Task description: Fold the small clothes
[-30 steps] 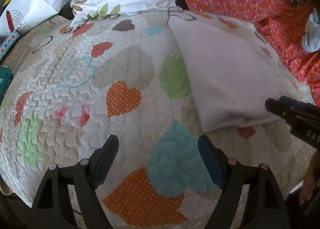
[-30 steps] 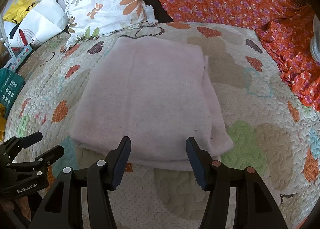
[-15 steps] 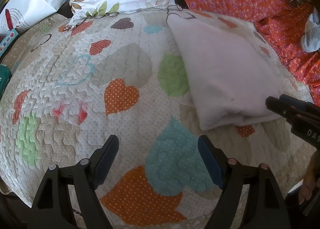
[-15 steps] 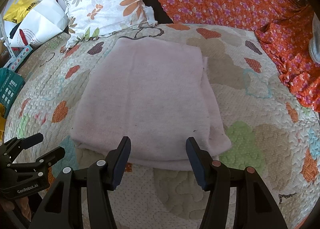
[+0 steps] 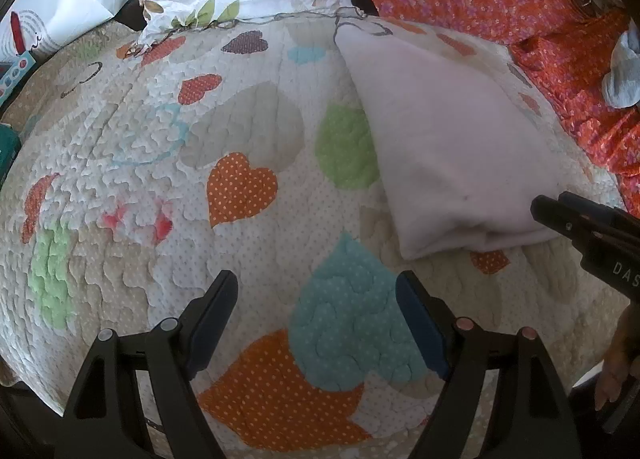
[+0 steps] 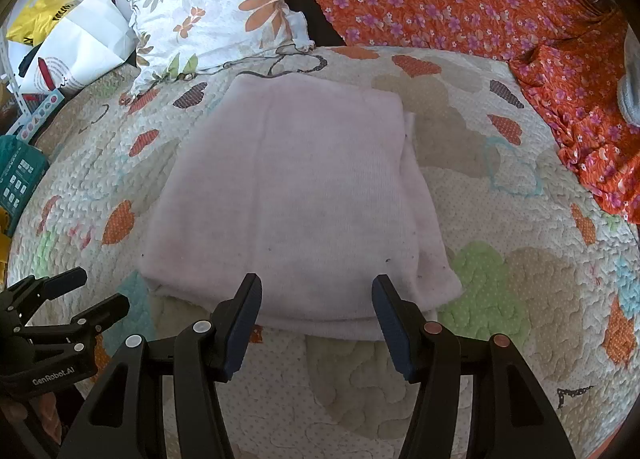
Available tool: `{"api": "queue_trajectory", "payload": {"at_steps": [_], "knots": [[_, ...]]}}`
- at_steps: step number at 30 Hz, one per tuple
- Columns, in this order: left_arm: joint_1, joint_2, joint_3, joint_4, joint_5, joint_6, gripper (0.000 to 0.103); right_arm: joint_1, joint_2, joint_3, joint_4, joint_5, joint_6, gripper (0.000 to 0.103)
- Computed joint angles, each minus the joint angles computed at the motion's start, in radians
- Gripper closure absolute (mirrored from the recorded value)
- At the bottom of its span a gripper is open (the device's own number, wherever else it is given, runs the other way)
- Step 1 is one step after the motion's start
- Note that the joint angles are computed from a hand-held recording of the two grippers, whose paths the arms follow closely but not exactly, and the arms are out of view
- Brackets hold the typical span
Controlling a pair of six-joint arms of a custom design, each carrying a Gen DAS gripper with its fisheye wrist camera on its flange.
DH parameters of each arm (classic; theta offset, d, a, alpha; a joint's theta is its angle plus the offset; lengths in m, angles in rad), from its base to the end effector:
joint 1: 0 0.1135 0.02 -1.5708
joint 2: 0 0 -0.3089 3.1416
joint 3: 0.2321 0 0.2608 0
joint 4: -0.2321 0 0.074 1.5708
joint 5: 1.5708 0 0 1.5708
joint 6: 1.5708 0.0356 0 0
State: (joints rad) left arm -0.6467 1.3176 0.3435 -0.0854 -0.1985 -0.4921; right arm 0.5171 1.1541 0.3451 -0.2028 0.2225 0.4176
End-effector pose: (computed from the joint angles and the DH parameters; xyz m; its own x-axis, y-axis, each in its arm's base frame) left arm 0.1544 -0.1078 0.1413 -0.8561 0.0660 -0.5125 0.1239 0.9891 -0.0796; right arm 0.1527 0.0778 0.1615 -0.8279 -0.0158 -0.5606 -0.0489 0.9978 0.0441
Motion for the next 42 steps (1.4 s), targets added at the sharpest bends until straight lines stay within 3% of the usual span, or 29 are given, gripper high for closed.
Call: {"api": "queue_trajectory", "payload": {"at_steps": [42], "knots": [[-0.023,-0.008,0.017,-0.016,0.014,-0.018,0.023,-0.020,-0.054,-0.003,-0.038,0.006,0.001,0.038]]}}
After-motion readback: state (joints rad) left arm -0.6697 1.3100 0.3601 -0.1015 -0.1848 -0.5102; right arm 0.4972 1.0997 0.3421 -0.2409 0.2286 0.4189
